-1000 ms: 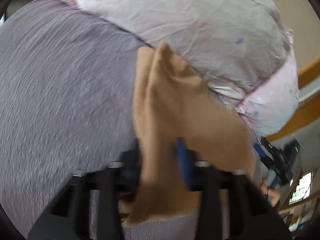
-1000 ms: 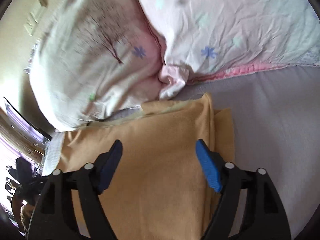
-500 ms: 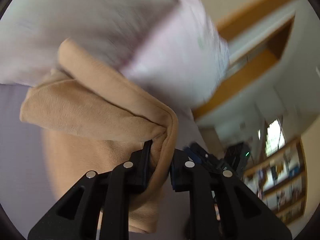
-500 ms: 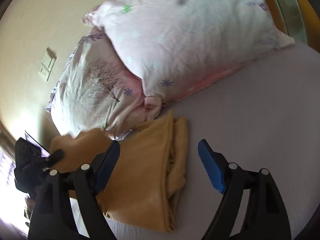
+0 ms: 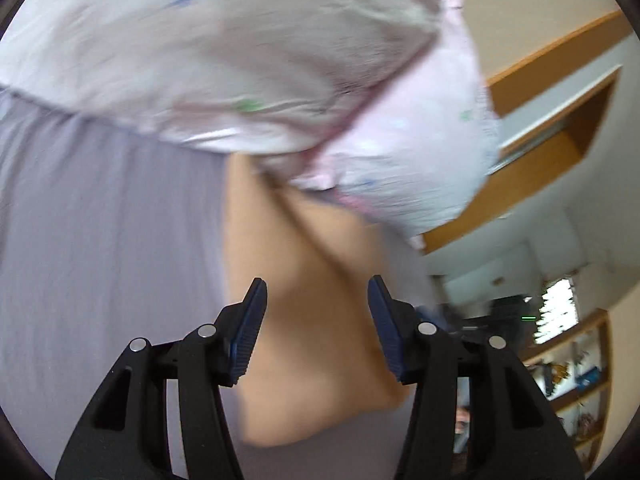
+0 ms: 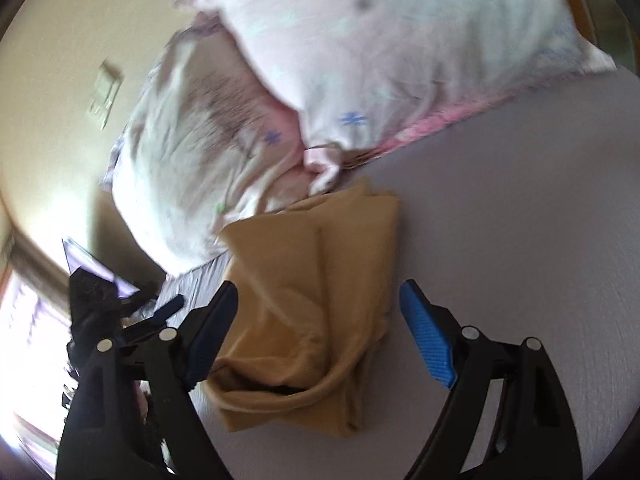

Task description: Fold small clothes

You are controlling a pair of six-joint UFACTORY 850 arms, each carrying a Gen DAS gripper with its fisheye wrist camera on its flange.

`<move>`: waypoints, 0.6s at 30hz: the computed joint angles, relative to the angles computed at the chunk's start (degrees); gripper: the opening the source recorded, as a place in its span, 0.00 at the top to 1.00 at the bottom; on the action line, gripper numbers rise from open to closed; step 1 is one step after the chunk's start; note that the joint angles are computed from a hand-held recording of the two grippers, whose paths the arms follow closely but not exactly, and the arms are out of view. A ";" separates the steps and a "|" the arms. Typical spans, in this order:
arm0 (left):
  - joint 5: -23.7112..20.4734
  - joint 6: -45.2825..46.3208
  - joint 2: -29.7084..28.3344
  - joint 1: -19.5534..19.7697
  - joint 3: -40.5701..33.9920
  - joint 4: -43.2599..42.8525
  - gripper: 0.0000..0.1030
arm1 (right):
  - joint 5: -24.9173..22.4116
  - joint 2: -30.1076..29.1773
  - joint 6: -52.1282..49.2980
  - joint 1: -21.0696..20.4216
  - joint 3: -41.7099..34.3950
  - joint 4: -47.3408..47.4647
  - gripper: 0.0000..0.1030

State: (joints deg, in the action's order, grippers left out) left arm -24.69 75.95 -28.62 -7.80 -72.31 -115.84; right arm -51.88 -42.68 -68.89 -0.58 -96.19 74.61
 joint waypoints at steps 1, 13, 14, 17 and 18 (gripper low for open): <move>1.04 -1.93 -0.48 -0.20 -0.29 2.54 0.49 | 1.57 1.29 -2.89 0.61 1.05 0.62 0.21; 0.59 0.20 -0.35 -1.42 1.01 7.06 0.48 | 26.50 -6.58 32.33 10.18 -13.66 -41.58 0.57; 0.43 -0.08 -0.14 -1.37 1.24 7.23 0.47 | 26.20 -5.85 32.29 9.11 -13.04 -38.69 0.55; -0.28 0.45 0.00 -0.95 1.77 6.68 0.45 | 14.85 -3.93 20.62 5.10 -11.09 -21.42 0.34; -0.13 0.11 -0.22 -0.91 1.58 7.05 0.45 | 10.23 -2.64 16.96 3.62 -8.97 -16.61 0.32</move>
State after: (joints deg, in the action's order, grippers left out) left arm -24.82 76.06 -28.84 -8.71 -70.72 -108.79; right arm -41.65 -45.32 -51.93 3.05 -105.16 58.00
